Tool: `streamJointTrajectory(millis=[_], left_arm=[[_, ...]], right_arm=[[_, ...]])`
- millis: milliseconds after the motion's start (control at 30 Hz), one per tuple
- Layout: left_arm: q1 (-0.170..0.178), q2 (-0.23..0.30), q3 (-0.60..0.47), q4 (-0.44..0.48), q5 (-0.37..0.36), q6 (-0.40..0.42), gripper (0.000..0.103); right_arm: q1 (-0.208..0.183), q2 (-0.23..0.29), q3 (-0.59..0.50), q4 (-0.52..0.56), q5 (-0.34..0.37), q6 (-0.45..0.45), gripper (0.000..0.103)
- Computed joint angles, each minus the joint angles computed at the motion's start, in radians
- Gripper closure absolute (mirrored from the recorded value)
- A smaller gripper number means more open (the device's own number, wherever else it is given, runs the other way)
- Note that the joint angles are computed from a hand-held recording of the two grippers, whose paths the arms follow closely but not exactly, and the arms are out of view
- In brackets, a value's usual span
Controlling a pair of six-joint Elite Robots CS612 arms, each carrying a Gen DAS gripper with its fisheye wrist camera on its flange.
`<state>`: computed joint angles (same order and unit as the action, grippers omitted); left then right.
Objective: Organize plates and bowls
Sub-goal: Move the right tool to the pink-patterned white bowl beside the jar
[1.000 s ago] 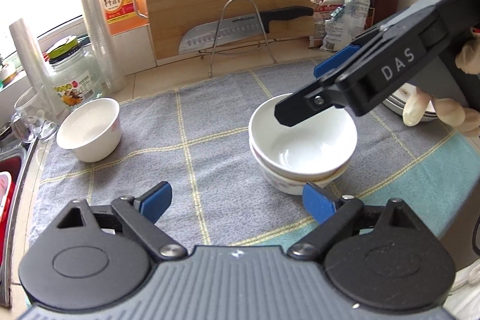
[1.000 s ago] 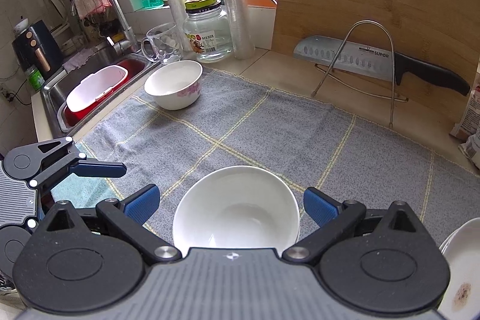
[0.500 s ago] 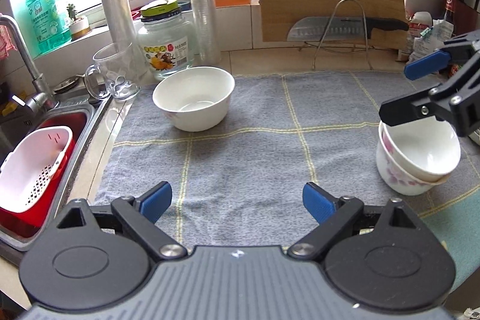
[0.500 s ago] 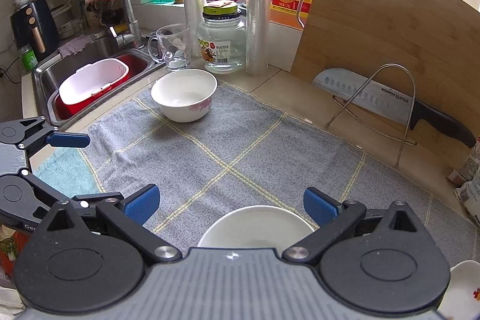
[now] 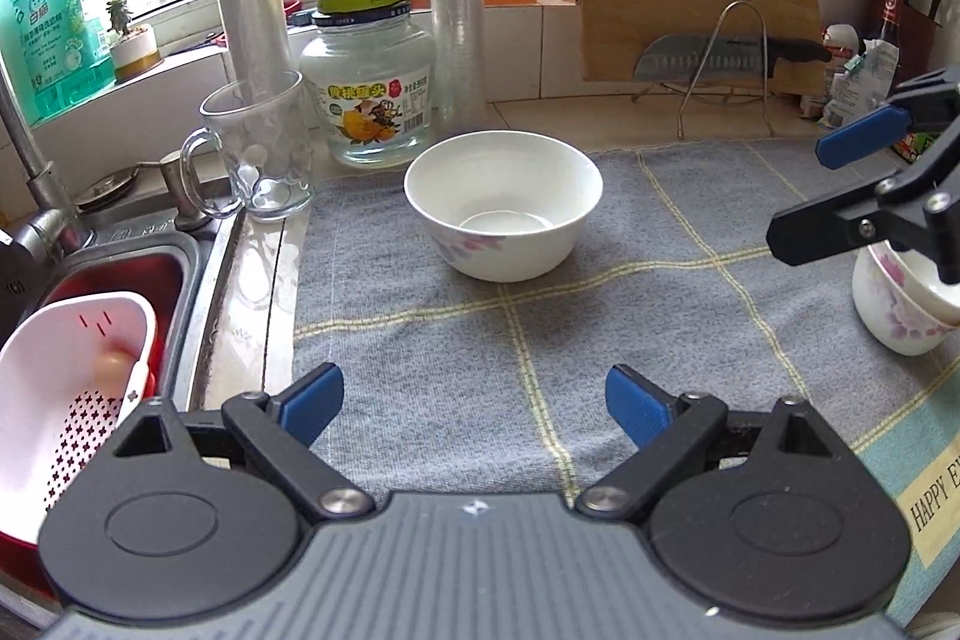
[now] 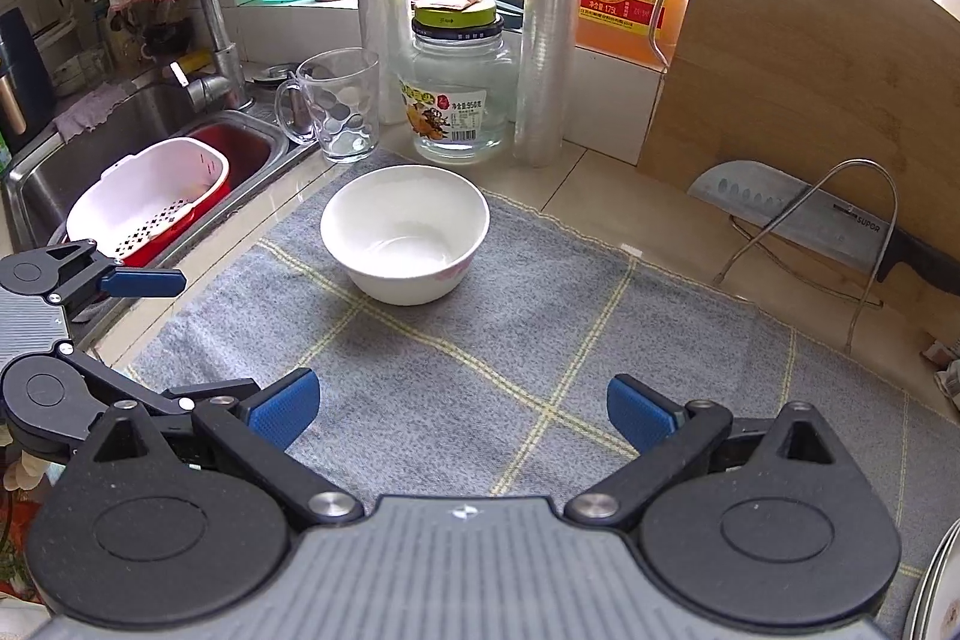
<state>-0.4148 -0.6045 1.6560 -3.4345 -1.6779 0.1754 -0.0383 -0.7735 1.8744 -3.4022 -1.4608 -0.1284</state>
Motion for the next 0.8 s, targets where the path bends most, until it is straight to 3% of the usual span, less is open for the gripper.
streamJointTrajectory(millis=[333, 800], left_arm=[[0.029, 0.045, -0.086, 0.029, -0.105, 0.044, 0.009], [0.027, 0.09, -0.162, 0.045, -0.113, 0.126, 0.009]], right_arm=[[0.043, 0.011, -0.048, 0.063, -0.115, 0.075, 0.0], [0.036, 0.073, -0.181, 0.158, -0.076, 0.031, 0.0]])
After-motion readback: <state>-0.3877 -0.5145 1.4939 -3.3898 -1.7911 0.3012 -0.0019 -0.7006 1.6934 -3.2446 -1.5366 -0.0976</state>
